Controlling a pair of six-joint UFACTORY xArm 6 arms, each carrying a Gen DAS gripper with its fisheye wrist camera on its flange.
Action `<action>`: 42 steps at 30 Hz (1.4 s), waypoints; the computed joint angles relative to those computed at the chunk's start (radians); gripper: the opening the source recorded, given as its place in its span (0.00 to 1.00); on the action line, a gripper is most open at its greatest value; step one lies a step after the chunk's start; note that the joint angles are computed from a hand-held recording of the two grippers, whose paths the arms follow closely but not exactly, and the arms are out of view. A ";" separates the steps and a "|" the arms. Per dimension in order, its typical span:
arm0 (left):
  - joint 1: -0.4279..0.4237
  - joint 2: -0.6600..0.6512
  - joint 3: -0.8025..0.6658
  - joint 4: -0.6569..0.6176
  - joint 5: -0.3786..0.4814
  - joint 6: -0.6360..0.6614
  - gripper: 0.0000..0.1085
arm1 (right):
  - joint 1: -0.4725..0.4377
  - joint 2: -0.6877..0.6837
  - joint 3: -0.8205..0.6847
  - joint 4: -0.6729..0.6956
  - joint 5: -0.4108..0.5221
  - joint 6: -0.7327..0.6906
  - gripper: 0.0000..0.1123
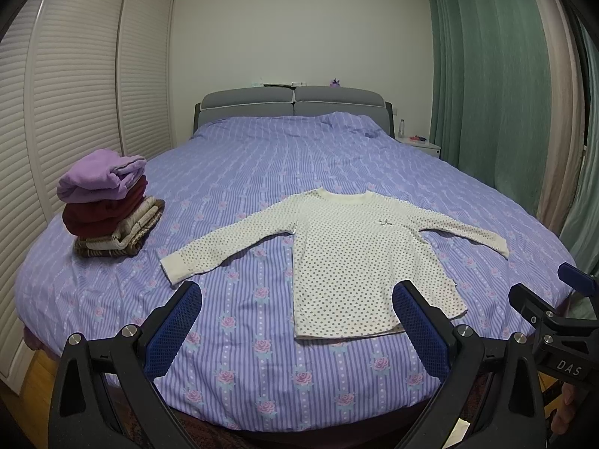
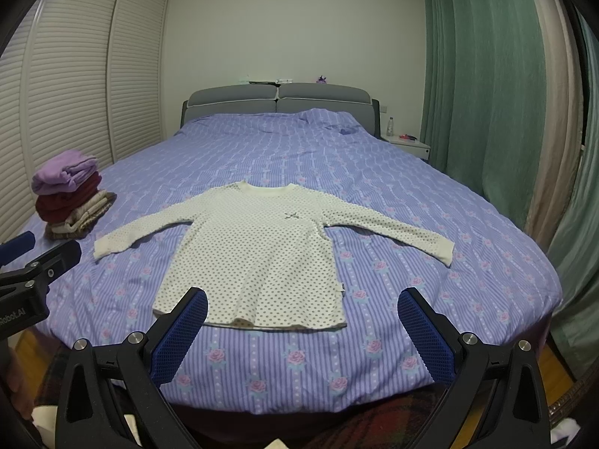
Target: Fold small clothes
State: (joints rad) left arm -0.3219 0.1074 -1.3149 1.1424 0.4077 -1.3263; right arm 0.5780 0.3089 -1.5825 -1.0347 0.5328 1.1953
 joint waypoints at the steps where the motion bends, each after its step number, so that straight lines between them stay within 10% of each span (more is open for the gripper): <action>1: 0.001 0.000 0.000 -0.002 -0.002 0.002 0.95 | 0.000 -0.001 0.000 0.001 0.000 -0.002 0.91; 32: 0.015 0.023 -0.016 -0.067 0.020 0.029 0.95 | -0.002 0.028 -0.026 0.039 0.001 -0.031 0.91; 42: 0.095 0.063 -0.035 -0.236 0.014 0.103 0.95 | 0.012 0.235 -0.299 0.193 -0.015 -0.242 0.91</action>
